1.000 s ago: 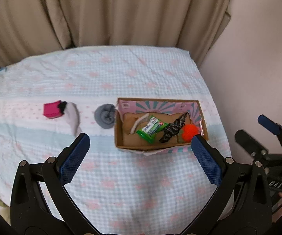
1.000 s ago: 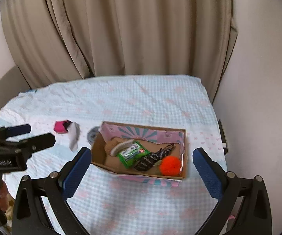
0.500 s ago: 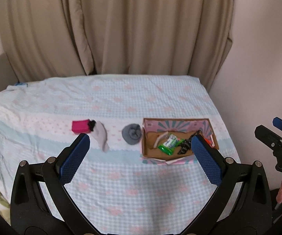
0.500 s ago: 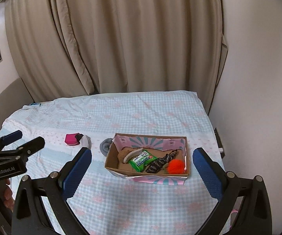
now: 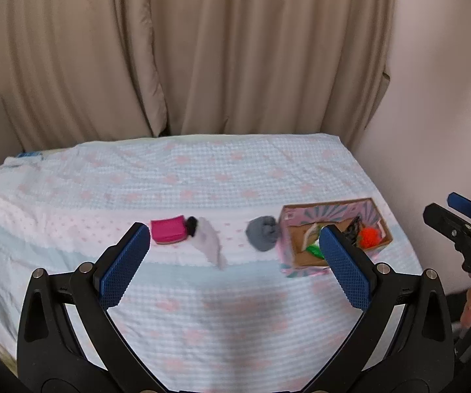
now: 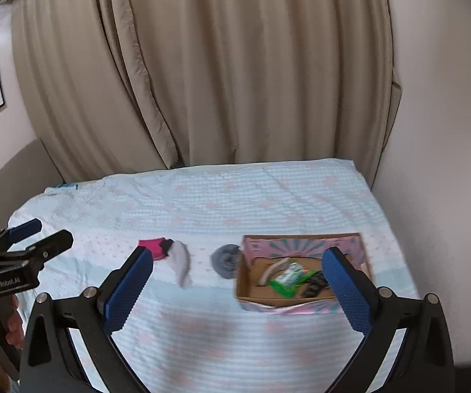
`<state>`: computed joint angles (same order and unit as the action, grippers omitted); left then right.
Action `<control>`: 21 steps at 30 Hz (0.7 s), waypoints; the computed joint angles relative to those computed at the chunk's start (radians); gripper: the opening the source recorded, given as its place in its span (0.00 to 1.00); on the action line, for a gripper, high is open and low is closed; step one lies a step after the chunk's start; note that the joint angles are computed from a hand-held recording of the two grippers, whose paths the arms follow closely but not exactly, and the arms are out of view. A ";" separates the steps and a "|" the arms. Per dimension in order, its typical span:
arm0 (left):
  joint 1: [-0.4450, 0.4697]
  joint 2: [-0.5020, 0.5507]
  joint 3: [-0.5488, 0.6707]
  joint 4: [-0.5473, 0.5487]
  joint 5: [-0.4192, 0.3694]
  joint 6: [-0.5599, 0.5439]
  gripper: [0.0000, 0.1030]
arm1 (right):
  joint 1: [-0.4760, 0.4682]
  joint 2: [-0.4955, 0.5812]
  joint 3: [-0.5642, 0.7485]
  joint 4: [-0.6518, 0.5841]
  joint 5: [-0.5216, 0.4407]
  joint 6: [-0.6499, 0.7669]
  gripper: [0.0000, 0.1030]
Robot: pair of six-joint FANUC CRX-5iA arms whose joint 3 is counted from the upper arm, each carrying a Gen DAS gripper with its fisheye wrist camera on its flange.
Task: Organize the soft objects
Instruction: 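Withdraw both tools from the box toward the pink pouch and grey sock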
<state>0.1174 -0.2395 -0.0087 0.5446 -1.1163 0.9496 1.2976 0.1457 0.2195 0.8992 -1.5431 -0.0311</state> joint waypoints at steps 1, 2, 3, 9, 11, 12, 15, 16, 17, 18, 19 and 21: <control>0.034 0.019 0.003 0.028 -0.010 -0.060 1.00 | -0.005 0.021 0.019 0.001 0.006 -0.007 1.00; 0.054 0.034 0.007 0.042 -0.015 -0.096 1.00 | -0.013 0.052 0.048 0.001 0.012 -0.012 1.00; 0.071 0.052 0.014 0.055 -0.021 -0.129 1.00 | -0.020 0.079 0.073 -0.001 0.015 -0.014 1.00; 0.150 0.215 0.086 0.122 -0.072 -0.337 1.00 | -0.075 0.234 0.214 -0.025 0.038 -0.035 1.00; 0.156 0.265 0.108 0.128 -0.080 -0.382 1.00 | -0.096 0.280 0.252 -0.040 0.051 -0.035 1.00; 0.154 0.289 0.118 0.128 -0.080 -0.400 1.00 | -0.104 0.296 0.265 -0.043 0.057 -0.035 1.00; 0.150 0.379 0.163 0.131 -0.082 -0.448 1.00 | -0.132 0.351 0.302 -0.060 0.085 -0.027 1.00; 0.147 0.406 0.176 0.131 -0.083 -0.460 0.99 | -0.140 0.366 0.308 -0.063 0.096 -0.024 1.00; 0.142 0.439 0.192 0.130 -0.084 -0.473 0.99 | -0.148 0.381 0.312 -0.067 0.110 -0.020 1.00; 0.137 0.468 0.208 0.126 -0.085 -0.483 0.99 | -0.154 0.394 0.317 -0.068 0.122 -0.016 1.00; 0.131 0.496 0.226 0.119 -0.088 -0.489 0.99 | -0.161 0.407 0.317 -0.067 0.137 -0.011 1.00; 0.121 0.555 0.259 0.115 -0.092 -0.528 0.99 | -0.177 0.435 0.312 -0.066 0.169 -0.005 1.00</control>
